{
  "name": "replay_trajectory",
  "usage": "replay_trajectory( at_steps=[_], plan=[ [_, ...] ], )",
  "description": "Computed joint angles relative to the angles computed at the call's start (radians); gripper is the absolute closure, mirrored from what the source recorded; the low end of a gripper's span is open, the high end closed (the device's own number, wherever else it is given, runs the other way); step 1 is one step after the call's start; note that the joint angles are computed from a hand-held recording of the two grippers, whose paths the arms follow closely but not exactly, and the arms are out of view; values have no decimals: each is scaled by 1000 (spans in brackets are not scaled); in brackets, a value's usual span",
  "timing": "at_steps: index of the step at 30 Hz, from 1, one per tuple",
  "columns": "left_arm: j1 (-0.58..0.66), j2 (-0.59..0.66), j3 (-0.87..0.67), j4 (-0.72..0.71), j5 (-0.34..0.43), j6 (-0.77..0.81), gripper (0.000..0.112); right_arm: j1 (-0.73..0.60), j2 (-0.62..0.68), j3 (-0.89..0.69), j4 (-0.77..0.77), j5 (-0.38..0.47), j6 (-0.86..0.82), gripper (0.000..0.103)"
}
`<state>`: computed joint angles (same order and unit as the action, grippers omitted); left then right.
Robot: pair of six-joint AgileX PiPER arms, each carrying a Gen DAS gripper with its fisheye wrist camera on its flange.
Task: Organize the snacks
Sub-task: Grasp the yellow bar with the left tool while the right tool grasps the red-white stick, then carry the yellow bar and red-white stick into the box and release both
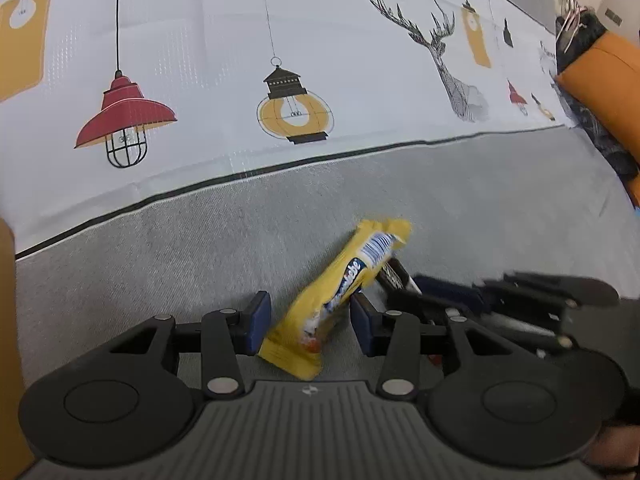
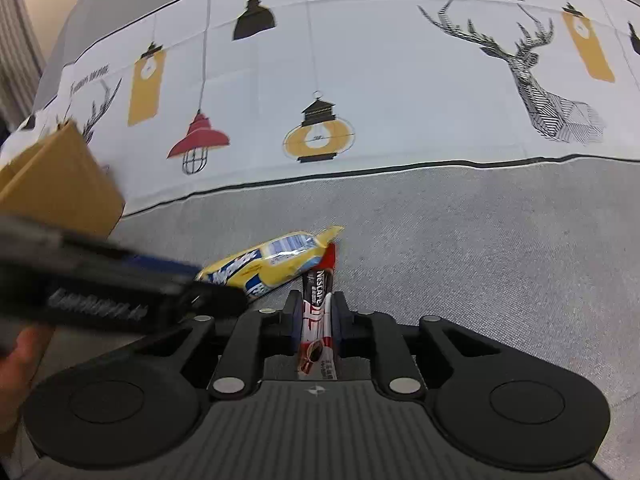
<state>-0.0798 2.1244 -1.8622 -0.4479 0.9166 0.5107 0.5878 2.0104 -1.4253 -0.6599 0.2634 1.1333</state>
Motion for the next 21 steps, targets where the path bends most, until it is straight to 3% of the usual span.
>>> replay_trajectory(
  at_steps=[1, 3, 5, 6, 9, 11, 14, 17, 21],
  plan=[
    [2, 1, 7, -20, -9, 19, 65, -4, -2, 7, 3, -13, -1, 87],
    [3, -2, 22, -48, -10, 50, 85, -11, 3, 15, -3, -38, 5, 86],
    [5, -2, 27, -64, 12, 55, 97, -1, 14, -1, -43, -20, 4, 86],
    [10, -9, 39, -72, 14, 42, 97, 8, 23, -22, -37, 8, -37, 86],
    [57, 13, -3, -146, 144, -48, 97, 11, 24, -47, 12, 41, -107, 89],
    [68, -17, 30, -144, 153, -80, 97, 4, 5, -19, 10, 22, -70, 95],
    [67, -102, 116, -90, 146, -113, 97, 21, -53, 49, -164, 15, 156, 95],
    [26, -207, 183, 110, 148, -226, 97, 49, -137, 151, -358, -6, 430, 95],
    [35, -399, 346, 161, 108, -203, 97, 151, -249, 234, -524, 72, 632, 95]
  ],
)
